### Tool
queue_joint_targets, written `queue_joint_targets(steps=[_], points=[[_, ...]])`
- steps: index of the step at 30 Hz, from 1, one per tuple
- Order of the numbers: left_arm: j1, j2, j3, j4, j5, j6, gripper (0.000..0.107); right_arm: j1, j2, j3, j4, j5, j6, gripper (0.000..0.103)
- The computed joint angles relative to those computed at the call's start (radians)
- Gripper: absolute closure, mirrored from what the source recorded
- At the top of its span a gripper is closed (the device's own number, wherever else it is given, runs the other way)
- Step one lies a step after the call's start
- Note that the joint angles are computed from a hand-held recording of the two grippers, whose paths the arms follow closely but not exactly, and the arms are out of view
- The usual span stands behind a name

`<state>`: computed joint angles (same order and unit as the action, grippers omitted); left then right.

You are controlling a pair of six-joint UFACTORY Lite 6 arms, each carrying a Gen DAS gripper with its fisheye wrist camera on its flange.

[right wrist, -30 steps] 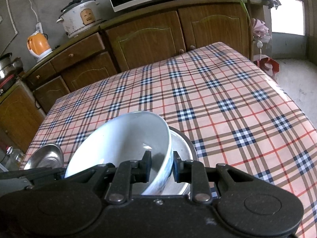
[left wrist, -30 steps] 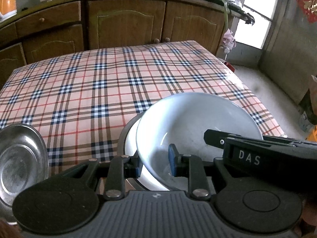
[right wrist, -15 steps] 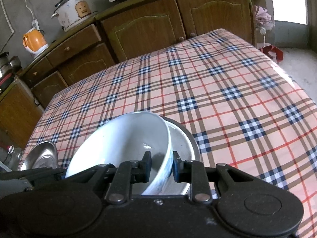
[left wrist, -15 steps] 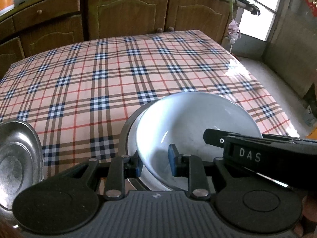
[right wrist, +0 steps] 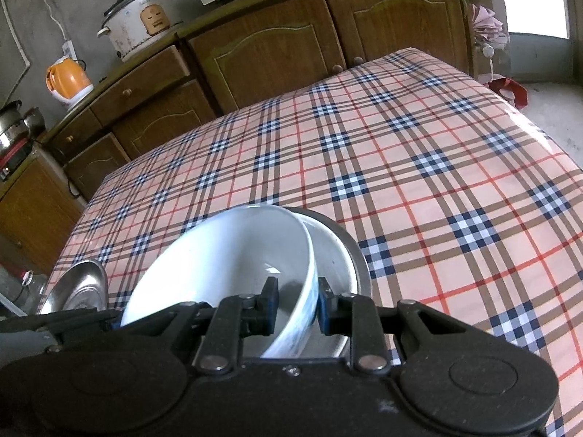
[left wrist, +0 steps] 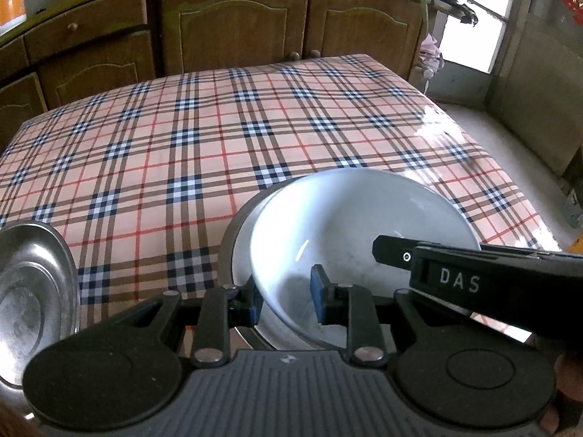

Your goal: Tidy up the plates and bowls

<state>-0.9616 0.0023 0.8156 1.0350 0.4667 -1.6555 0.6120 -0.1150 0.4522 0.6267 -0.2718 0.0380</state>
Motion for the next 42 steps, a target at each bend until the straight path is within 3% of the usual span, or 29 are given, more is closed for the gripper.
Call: queue_joint_targets(steps=[2,10,21,25,33,42], points=[[-0.002,0.000,-0.008,0.018,-0.020,-0.014,0.066,-0.006,-0.005,-0.011,-0.062,-0.006,0.065,0.075],[0.014,-0.036,-0.046,0.033,-0.056,-0.048,0.067,-0.016,-0.007,-0.021,-0.134,-0.011,0.131,0.075],[0.030,-0.123,-0.108,0.030,-0.082,-0.068,0.067,0.004,0.005,-0.011,-0.022,-0.024,0.012,0.080],[0.018,-0.169,-0.131,0.078,-0.050,-0.113,0.059,-0.001,0.000,-0.011,-0.040,-0.031,0.013,0.079],[0.026,-0.203,-0.151,0.071,-0.001,-0.102,0.056,0.036,-0.008,0.007,0.160,-0.048,-0.212,0.079],[0.035,-0.110,-0.120,0.068,-0.007,-0.073,0.054,0.057,-0.050,0.013,0.329,-0.054,-0.401,0.073]])
